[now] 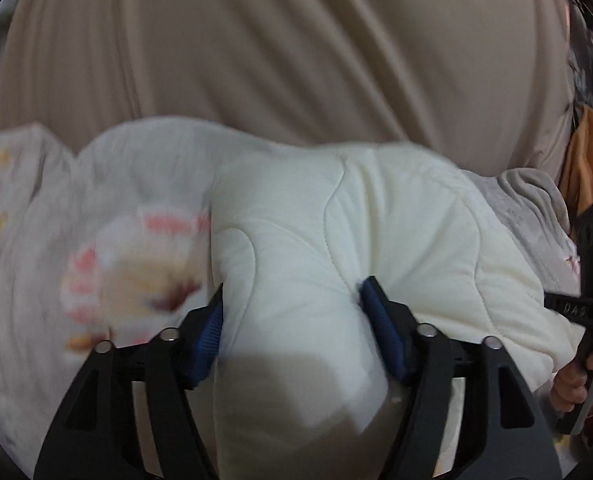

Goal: Fold large clothes

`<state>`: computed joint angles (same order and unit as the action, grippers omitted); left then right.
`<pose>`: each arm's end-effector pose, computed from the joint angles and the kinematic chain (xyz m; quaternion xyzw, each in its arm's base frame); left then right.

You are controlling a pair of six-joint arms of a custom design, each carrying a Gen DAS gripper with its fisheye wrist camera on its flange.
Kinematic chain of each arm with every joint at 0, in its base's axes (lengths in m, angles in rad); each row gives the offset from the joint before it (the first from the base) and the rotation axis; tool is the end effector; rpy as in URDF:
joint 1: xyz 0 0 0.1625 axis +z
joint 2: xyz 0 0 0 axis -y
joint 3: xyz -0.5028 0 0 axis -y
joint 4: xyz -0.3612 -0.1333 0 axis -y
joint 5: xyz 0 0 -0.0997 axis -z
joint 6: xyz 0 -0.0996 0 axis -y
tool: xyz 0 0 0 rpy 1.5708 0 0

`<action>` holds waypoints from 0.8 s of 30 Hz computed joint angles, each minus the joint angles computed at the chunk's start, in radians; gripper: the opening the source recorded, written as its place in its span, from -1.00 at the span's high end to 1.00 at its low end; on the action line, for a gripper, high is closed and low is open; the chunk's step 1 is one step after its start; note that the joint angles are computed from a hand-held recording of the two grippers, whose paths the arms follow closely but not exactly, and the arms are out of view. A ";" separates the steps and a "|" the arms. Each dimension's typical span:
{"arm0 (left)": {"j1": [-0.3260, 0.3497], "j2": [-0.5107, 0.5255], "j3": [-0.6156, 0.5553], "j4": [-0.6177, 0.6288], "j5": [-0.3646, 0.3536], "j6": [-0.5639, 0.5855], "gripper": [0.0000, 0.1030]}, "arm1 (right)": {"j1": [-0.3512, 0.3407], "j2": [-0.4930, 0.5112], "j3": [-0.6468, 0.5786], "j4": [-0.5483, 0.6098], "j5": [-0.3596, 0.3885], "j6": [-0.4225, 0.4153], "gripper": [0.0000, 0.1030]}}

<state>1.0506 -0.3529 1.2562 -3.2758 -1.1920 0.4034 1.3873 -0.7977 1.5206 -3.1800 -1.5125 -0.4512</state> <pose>-0.2655 -0.8058 0.0599 0.3371 0.8423 -0.3927 0.1507 -0.0023 -0.7747 0.2978 0.1329 -0.8933 0.4154 0.1087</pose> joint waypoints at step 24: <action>-0.072 -0.081 0.163 0.100 0.292 -0.146 -0.74 | 0.076 -0.047 0.180 -0.134 -0.328 -0.023 0.95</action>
